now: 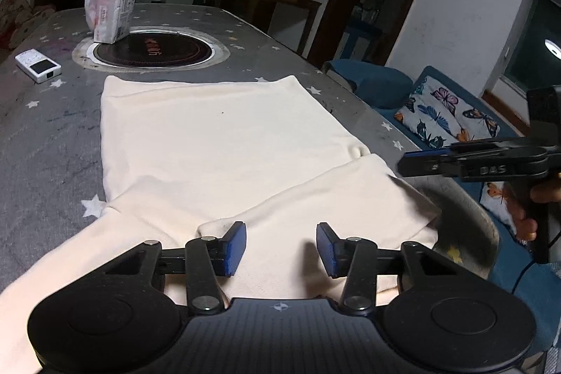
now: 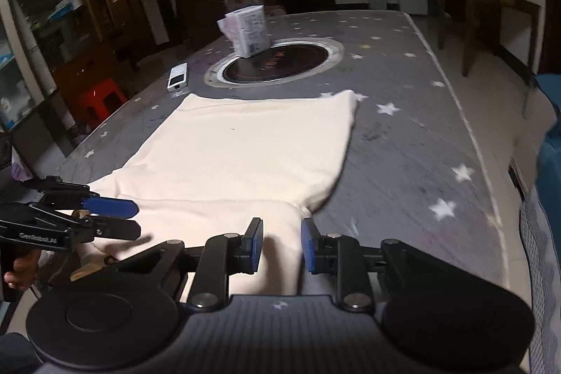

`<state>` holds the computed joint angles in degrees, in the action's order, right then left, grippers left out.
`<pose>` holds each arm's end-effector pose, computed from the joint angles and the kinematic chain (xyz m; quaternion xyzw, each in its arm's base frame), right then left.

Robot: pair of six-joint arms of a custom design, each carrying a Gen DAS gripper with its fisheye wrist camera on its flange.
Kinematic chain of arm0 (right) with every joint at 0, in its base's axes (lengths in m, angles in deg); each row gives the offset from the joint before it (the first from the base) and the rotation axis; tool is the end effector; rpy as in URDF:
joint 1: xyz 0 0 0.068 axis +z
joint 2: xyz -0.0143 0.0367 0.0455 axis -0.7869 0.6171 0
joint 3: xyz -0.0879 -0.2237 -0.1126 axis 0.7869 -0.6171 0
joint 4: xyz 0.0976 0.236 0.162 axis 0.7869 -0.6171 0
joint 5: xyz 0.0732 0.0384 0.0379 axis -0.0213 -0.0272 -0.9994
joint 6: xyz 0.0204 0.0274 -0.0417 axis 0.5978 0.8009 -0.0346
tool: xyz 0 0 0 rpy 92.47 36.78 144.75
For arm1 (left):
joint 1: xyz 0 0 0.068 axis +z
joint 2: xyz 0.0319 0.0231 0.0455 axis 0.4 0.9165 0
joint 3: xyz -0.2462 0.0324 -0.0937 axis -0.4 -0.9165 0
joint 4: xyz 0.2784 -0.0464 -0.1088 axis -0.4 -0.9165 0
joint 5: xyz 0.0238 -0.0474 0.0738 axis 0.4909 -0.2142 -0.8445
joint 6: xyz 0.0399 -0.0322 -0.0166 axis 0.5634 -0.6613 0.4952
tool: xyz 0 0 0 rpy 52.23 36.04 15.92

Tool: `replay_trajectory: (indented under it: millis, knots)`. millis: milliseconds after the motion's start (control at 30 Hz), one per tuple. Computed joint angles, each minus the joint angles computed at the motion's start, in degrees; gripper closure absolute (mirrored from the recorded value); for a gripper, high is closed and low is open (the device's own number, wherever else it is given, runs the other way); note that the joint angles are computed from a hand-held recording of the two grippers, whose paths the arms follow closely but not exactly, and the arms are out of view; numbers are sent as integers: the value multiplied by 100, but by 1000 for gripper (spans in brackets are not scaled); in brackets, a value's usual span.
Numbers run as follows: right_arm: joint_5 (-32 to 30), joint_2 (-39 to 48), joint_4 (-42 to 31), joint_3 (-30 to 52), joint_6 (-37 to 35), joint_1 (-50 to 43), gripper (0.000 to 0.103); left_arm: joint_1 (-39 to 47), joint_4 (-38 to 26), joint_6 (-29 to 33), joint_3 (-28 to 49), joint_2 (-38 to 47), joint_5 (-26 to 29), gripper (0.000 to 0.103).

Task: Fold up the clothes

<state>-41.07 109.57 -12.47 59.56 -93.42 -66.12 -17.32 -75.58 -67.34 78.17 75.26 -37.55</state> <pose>0.3127 -0.0545 0.1934 -0.2829 0.8677 0.2195 0.3447 0.1801 -0.1436 0.1556 0.0023 0.9011 -0.1567 0.4043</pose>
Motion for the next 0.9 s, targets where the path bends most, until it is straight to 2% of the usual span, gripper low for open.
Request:
replay_trajectory:
  millis: [267,400,533,667,767,900]
  knots:
    - [580,187,802,-199,269,499,79,22,-141,-82,-81,-243,-56,56]
    - [434,-329,686,-490,-62,348,79,-107,-428,-142,-178,-669,-223,54]
    - [298,-702,256,-671,-499,212,79,-388,-925,-409,-370,-1371,-515,54]
    - [605,-588,136,-718,-688,268,79,-948,-1992,-1006,-502,-2333,-1150,52]
    - [523,-730,-113,-592,-816,362,79,-1574,-3066,-1638,-423,-2877,-1921,49]
    - [422,-871,-469,-386,-1018,695,79,-2551,-4914,-3238,-94,-3015,-2946,47]
